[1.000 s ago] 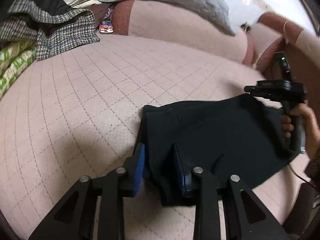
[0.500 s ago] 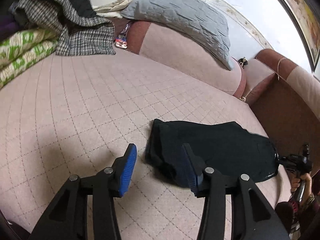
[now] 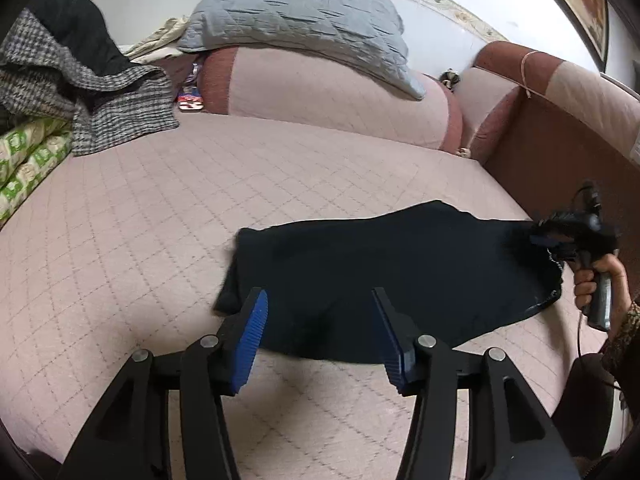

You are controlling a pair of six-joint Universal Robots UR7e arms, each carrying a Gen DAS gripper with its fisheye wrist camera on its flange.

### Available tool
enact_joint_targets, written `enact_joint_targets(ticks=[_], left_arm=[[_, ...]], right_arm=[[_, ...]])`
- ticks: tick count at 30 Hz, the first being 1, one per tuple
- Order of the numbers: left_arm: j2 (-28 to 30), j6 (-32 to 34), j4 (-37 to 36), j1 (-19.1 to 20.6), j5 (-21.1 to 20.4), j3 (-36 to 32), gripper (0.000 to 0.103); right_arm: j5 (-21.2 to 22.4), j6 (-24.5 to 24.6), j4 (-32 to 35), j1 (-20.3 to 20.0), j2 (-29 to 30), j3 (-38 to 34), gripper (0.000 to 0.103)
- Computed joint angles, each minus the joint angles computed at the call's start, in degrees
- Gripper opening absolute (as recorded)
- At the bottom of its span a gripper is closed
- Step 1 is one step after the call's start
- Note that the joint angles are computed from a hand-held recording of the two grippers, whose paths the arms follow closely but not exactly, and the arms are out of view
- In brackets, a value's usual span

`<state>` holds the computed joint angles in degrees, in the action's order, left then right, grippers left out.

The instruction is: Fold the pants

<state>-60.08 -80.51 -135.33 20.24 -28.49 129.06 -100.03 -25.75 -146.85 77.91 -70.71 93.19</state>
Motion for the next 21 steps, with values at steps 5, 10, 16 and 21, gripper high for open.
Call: enact_joint_targets(ticks=[5, 10, 16, 21], left_arm=[[-7.0, -17.6, 16.76, -0.14, 1.49, 1.59, 0.057], [-13.97, -31.64, 29.48, 3.01, 0.43, 1.88, 0.057], [-13.4, -24.35, 17.99, 2.01, 0.73, 5.89, 0.058], [-12.0, -17.88, 8.28, 2.41, -0.13, 8.03, 0.058]], right_arm=[[-11.22, -5.06, -19.69, 2.72, 1.04, 6.26, 0.017], [-6.73, -10.91, -18.69, 5.52, -3.79, 12.84, 0.04], [1.01, -14.23, 1.06, 11.7, -3.57, 15.82, 0.04], [3.18, -13.81, 11.24, 19.09, 2.82, 15.16, 0.04]])
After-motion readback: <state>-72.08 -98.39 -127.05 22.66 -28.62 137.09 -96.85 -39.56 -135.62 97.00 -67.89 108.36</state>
